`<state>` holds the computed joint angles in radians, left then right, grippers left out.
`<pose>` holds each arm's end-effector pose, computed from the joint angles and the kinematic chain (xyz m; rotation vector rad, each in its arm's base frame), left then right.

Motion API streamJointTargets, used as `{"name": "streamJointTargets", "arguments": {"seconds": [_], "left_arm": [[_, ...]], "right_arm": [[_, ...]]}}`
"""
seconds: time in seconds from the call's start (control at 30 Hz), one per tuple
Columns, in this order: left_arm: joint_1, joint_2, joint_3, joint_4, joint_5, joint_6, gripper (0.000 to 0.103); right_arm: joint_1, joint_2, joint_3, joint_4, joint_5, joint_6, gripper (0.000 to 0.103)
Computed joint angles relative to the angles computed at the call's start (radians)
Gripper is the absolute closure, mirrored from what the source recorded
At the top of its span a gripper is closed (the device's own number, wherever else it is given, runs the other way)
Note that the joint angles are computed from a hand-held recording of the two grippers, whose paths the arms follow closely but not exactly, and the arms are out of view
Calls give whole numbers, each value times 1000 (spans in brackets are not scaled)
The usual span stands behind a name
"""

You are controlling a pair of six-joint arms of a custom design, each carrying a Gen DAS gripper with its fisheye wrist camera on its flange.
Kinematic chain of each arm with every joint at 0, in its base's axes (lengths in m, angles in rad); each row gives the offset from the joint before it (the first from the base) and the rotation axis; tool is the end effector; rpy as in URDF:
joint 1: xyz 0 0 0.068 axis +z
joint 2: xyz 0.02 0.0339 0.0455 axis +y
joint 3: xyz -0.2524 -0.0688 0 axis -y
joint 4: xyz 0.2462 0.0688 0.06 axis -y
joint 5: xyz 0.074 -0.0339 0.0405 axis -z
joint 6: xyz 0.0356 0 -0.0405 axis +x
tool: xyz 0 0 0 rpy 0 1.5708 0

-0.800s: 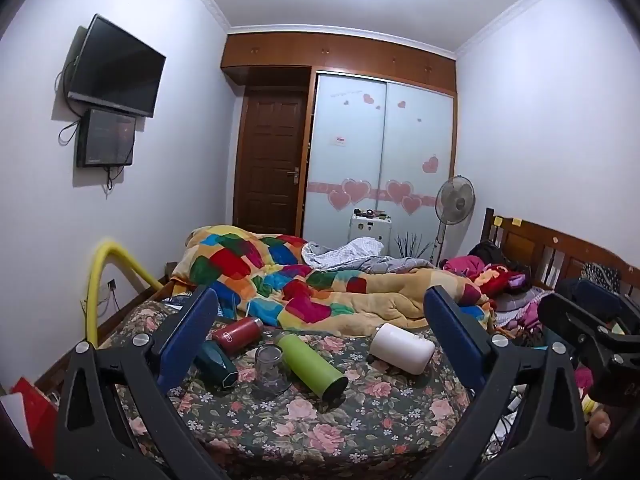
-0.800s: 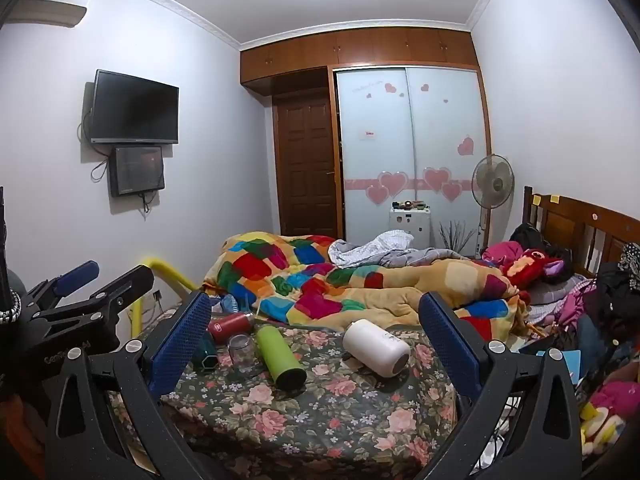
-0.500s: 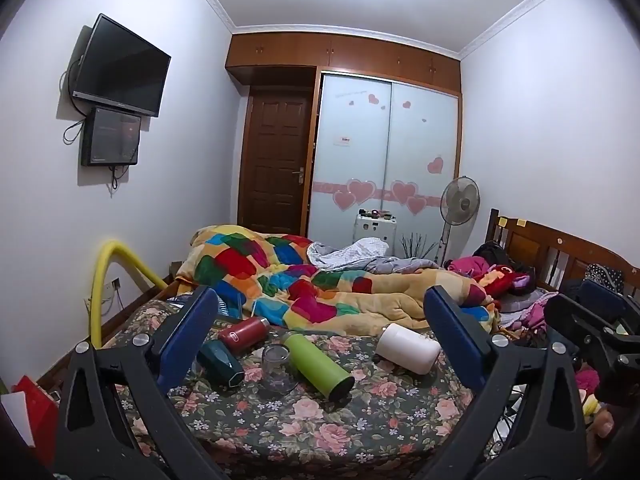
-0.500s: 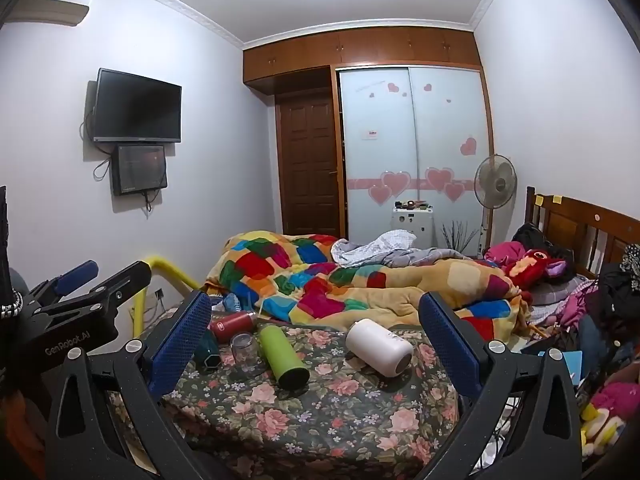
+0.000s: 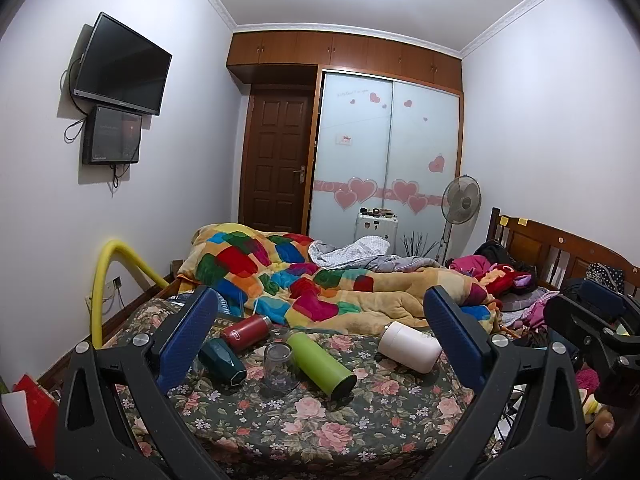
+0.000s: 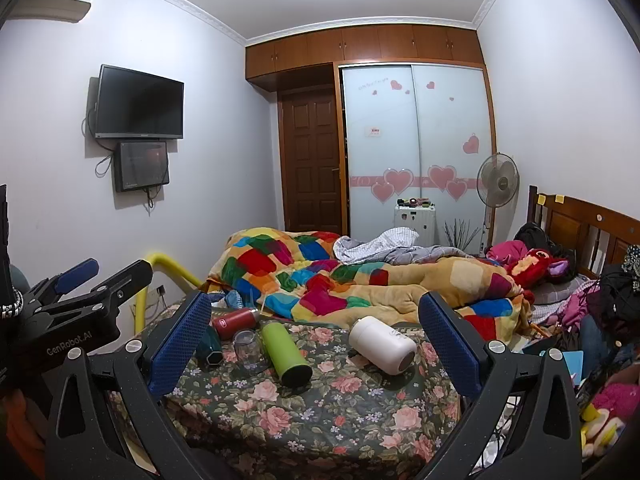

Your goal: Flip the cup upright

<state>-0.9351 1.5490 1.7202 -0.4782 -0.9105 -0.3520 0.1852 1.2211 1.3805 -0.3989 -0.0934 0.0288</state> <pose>0.2234 -0.2555 0.4379 -0.0923 1.7555 -0.0788 0.2681 0.0536 0.4230 -0.2081 1.8036 0.2364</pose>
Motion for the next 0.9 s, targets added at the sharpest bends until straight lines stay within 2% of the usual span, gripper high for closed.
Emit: {"name": "streamJointTargets", "arguments": {"seconds": [0.87,0.9], "left_arm": [[7,1,4,-7,8,-3,0],[9,0,0,-6,10,-5,0]], "right_arm": [[-32,24,41,-26,-33,-12,0],[8,5,4,-7,6,-3,0]]}}
